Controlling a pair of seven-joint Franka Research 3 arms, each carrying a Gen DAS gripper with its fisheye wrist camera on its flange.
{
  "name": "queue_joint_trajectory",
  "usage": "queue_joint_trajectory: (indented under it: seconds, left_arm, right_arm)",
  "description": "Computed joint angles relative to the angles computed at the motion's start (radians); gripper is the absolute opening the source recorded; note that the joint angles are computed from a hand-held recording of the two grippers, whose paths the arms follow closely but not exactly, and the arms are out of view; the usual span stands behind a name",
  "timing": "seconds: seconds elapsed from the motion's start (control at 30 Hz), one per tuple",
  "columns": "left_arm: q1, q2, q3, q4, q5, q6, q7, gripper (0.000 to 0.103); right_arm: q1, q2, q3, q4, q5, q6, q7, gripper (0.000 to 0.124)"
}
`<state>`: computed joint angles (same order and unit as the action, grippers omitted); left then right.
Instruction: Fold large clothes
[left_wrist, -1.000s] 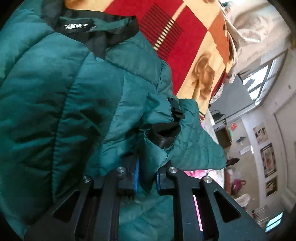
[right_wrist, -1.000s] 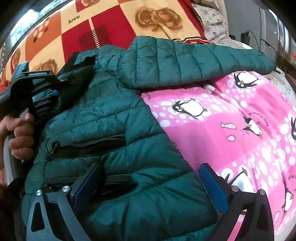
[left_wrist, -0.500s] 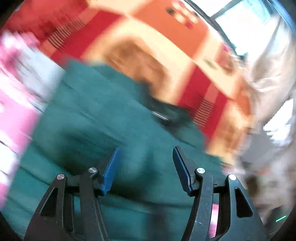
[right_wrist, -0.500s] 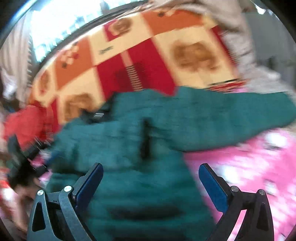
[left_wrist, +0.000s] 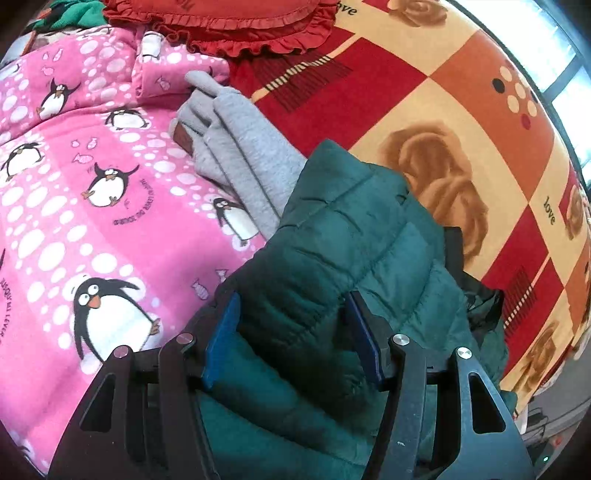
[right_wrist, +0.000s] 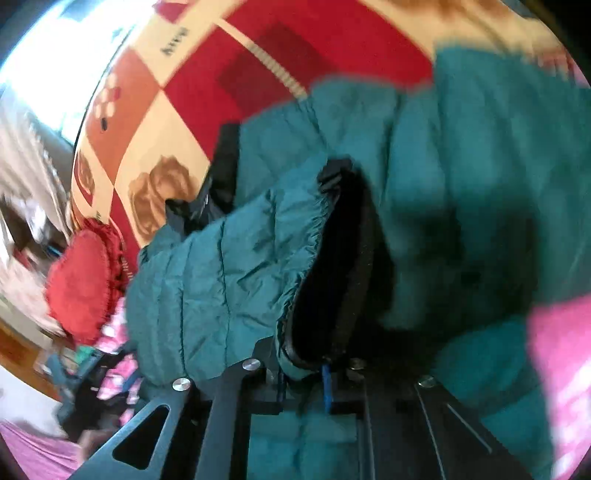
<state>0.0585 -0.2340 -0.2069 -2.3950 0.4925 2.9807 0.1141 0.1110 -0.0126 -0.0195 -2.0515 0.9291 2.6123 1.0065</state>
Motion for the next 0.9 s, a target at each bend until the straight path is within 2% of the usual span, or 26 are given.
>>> queue_joint_trajectory:
  seconds: [0.1,0.13,0.2,0.23,0.3,0.37,0.4,0.43,0.47,0.53,0.57,0.63,0.73,0.8,0.83,0.87,0.9]
  left_arm:
    - [-0.007,0.012,-0.001,0.007,0.005,0.034,0.015,0.058]
    - [-0.012,0.019,-0.001,0.014,0.003,0.032,0.025,0.058]
    - [-0.029,0.039,-0.002,0.046,-0.007,-0.018,0.056,0.059]
    - [-0.038,0.048,0.001,0.058,-0.011,-0.043,0.073,0.059]
    - [-0.046,0.057,0.01,0.059,-0.013,-0.044,0.076,0.059]
    - [-0.045,0.056,0.01,0.057,-0.005,-0.043,0.066,0.059]
    - [-0.048,0.055,0.011,0.059,-0.003,-0.049,0.069,0.059]
    - [-0.05,0.053,0.012,0.059,-0.004,-0.052,0.069,0.059]
    - [-0.055,0.051,0.016,0.057,-0.012,-0.052,0.072,0.059]
    - [-0.058,0.047,0.02,0.054,-0.022,-0.052,0.075,0.059]
    - [-0.059,0.048,0.019,0.056,-0.023,-0.057,0.077,0.059]
    - [-0.058,0.049,0.016,0.06,-0.018,-0.067,0.075,0.06]
    - [-0.052,0.053,0.006,0.07,0.013,-0.095,0.061,0.061]
    - [-0.054,0.061,0.001,0.089,0.035,-0.135,0.057,0.062]
    - [-0.056,0.065,-0.002,0.099,0.047,-0.158,0.05,0.063]
    - [-0.061,0.07,0.0,0.107,0.051,-0.172,0.052,0.066]
    - [-0.069,0.074,0.004,0.115,0.05,-0.183,0.065,0.068]
  right_arm:
    - [-0.011,0.051,-0.007,0.044,-0.216,0.027,0.163,0.012]
    - [-0.022,0.072,-0.009,0.07,-0.199,-0.019,0.154,0.012]
    - [-0.062,0.125,-0.008,0.139,-0.079,-0.194,0.091,0.012]
    - [-0.073,0.126,-0.004,0.143,-0.042,-0.218,0.078,0.015]
    - [-0.094,0.104,0.003,0.12,0.083,-0.233,0.018,0.021]
    - [-0.091,0.06,0.0,0.075,0.135,-0.179,0.017,0.03]
    - [-0.082,0.031,0.002,0.046,0.151,-0.116,0.02,0.034]
    - [-0.067,-0.006,0.007,0.008,0.149,-0.025,0.029,0.036]
    - [-0.047,-0.041,0.018,-0.03,0.108,0.085,0.056,0.038]
    - [-0.016,-0.092,0.053,-0.088,0.007,0.252,0.109,0.038]
    - [0.011,-0.096,0.043,-0.093,-0.019,0.278,0.109,0.038]
    - [0.035,-0.073,0.061,-0.073,-0.175,0.285,0.174,0.038]
    - [0.06,0.005,0.078,-0.007,-0.463,0.226,0.339,0.038]
    - [0.091,0.077,0.037,0.046,-0.665,0.167,0.497,0.038]
    - [0.085,0.101,0.034,0.059,-0.701,0.148,0.531,0.038]
    - [0.055,0.126,0.066,0.072,-0.666,0.14,0.523,0.038]
    - [0.06,0.14,0.064,0.075,-0.577,0.151,0.466,0.038]
